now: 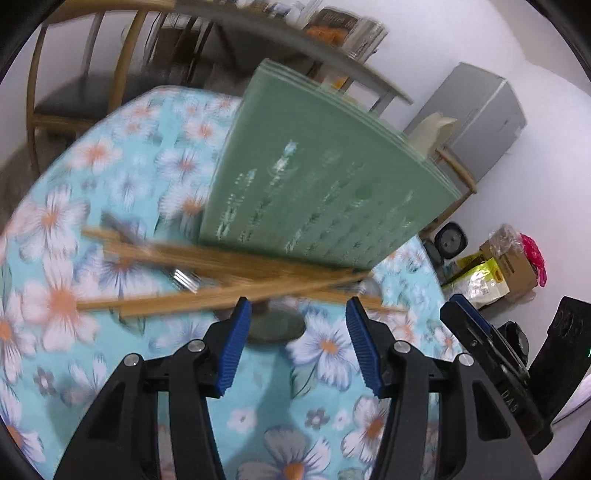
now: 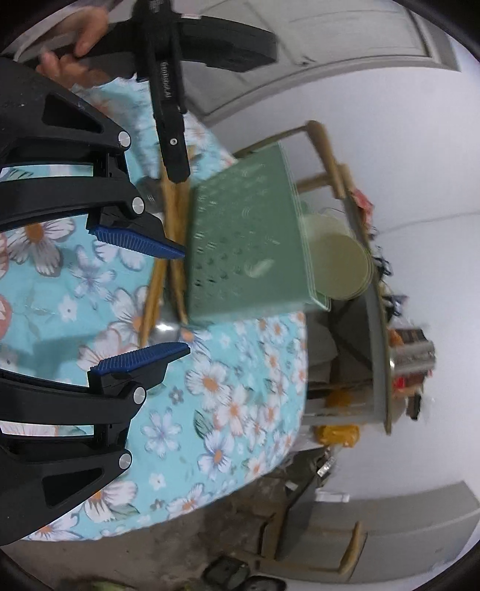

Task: Organize utensils
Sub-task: 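Move the right tool back down toward the wooden chopsticks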

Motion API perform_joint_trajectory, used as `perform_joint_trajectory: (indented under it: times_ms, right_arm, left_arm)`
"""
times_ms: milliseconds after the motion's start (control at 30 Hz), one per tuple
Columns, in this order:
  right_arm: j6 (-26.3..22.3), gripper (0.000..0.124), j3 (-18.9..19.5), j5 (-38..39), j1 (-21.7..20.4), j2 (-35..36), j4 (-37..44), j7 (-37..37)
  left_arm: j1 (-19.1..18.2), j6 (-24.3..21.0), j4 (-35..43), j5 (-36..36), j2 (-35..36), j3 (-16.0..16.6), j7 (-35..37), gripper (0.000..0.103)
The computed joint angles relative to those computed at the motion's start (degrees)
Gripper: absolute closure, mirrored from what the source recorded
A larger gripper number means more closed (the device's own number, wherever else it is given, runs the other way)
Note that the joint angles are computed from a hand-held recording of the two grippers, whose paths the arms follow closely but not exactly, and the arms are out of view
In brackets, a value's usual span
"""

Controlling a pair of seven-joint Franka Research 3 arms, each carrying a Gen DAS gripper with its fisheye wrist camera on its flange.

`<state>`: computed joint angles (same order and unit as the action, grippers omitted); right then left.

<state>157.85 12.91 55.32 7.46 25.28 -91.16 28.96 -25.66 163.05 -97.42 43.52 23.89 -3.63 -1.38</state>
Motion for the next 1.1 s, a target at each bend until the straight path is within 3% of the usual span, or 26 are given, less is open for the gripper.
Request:
perform_joint_trajectory:
  times_ms: [67, 133, 200, 300, 400, 433, 533, 700, 767, 867, 967, 1100]
  right_arm:
    - [-2.74, 0.078, -0.65, -1.61, 0.25, 0.94, 0.61, 2.24]
    - [-4.55, 0.078, -1.47, -3.80, 0.90, 2.15, 1.76, 5.40]
    - [-6.91, 0.078, -2.62, -7.40, 2.05, 4.50, 4.87, 10.17]
    - [-9.96, 0.078, -1.62, -8.89, 1.78, 5.88, 6.25, 12.57]
    - [-17.32, 0.072, -1.96, -13.27, 2.01, 10.19, 11.74, 20.73]
    - [-17.26, 0.073, -1.85, -11.55, 1.87, 9.65, 11.11, 19.72]
    - [-19.04, 0.072, -1.05, -10.58, 0.95, 10.42, 11.96, 19.89]
    - [-21.08, 0.072, -0.25, -8.28, -0.52, 10.95, 12.75, 19.77]
    - [-21.42, 0.072, -0.32, -7.90, -0.54, 11.06, 12.94, 20.07]
    - [-20.79, 0.072, -0.68, -8.42, 0.01, 10.71, 12.60, 20.14]
    - [-20.67, 0.072, -0.73, -8.55, 0.17, 10.79, 12.74, 20.36]
    - [-20.83, 0.072, -0.71, -8.61, 0.20, 11.00, 13.07, 20.58]
  left_arm:
    - [-0.03, -5.48, 0.65, -1.74, -0.08, -1.28, 2.97, 0.051]
    - [-1.28, -9.63, 1.37, 0.53, -0.23, -0.61, 3.14, 0.051]
    - [-0.76, -10.05, 0.97, 1.34, -0.47, -0.75, 2.37, 0.051]
    - [3.18, -1.75, -2.40, -2.43, -0.86, -2.08, 1.69, 0.051]
    - [5.52, 4.04, -5.09, -7.44, -0.54, -3.21, 2.56, 0.051]
    - [6.35, 5.76, -5.45, -9.59, -0.01, -3.91, 3.61, 0.051]
    - [5.59, 14.51, -8.43, -12.35, 0.33, -1.32, 1.39, 0.051]
    - [9.58, 23.22, -11.50, -18.92, 1.01, -4.63, 3.47, 0.051]
    - [8.32, 22.92, -11.62, -20.13, 0.81, -3.46, 4.58, 0.051]
    - [3.09, 20.06, -10.97, -21.08, 0.21, 1.44, 6.17, 0.051]
    - [2.15, 18.19, -9.22, -21.88, 0.91, 1.51, 8.82, 0.051]
    - [-7.58, 15.30, -7.09, -18.08, 1.54, 11.87, 3.40, 0.051]
